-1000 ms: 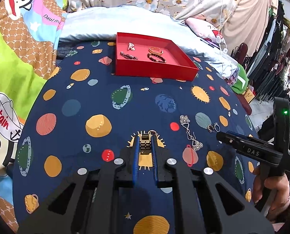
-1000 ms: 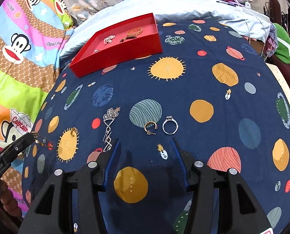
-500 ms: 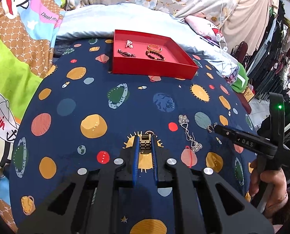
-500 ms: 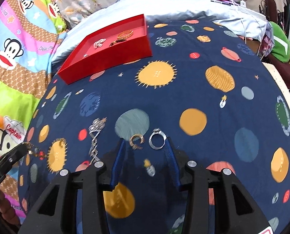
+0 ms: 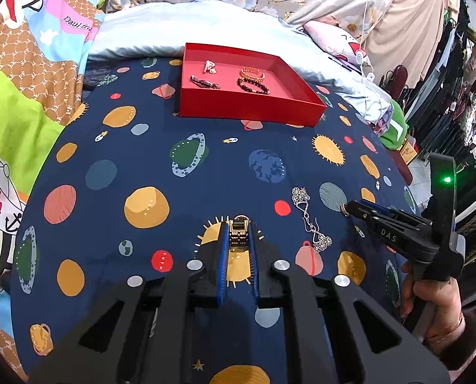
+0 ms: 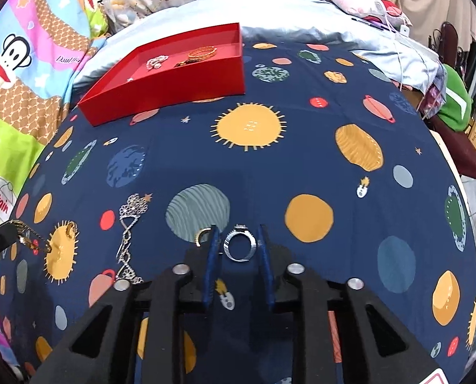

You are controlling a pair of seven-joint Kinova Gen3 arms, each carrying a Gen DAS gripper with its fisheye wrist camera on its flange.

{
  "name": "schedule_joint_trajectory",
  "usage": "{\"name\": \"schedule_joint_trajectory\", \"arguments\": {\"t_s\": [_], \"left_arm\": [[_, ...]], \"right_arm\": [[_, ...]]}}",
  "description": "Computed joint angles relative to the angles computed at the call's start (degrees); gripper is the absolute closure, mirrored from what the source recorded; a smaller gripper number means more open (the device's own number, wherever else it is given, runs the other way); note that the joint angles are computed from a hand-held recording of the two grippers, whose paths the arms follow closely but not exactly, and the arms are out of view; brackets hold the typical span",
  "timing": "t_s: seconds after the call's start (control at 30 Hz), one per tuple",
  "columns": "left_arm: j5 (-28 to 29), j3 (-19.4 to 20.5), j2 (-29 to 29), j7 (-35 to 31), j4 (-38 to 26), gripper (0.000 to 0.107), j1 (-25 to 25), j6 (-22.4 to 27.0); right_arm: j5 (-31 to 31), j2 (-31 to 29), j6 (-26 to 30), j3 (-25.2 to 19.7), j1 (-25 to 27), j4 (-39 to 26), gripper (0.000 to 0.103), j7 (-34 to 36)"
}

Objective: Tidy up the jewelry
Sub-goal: 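Close the right tool on the silver stone ring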

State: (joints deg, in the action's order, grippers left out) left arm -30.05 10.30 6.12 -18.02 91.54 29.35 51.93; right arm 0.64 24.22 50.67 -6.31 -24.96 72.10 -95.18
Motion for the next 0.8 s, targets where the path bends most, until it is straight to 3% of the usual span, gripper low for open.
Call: {"name": "schedule_joint_trajectory", "arguments": {"t_s": [0.17, 0.47, 0.8], "left_arm": [[0.0, 0.0, 0.0, -0.1, -0.1, 0.097, -0.1, 0.0], [0.6, 0.0, -0.1, -0.9, -0.1, 0.097, -0.4, -0.5], [0.8, 0.0, 0.0, -1.4, -0.4, 0.097, -0.4, -0.6]], "right_arm": [[-3.3, -0.1, 0.9, -0.7, 2.1, -0.3, 0.084, 0.7], [0.4, -0.7, 1.6, 0.6, 0.0, 0.2, 0.084, -0.7], [0.2, -1.2, 2.0, 0.1, 0.8, 1.0, 0.084, 0.3]]}}
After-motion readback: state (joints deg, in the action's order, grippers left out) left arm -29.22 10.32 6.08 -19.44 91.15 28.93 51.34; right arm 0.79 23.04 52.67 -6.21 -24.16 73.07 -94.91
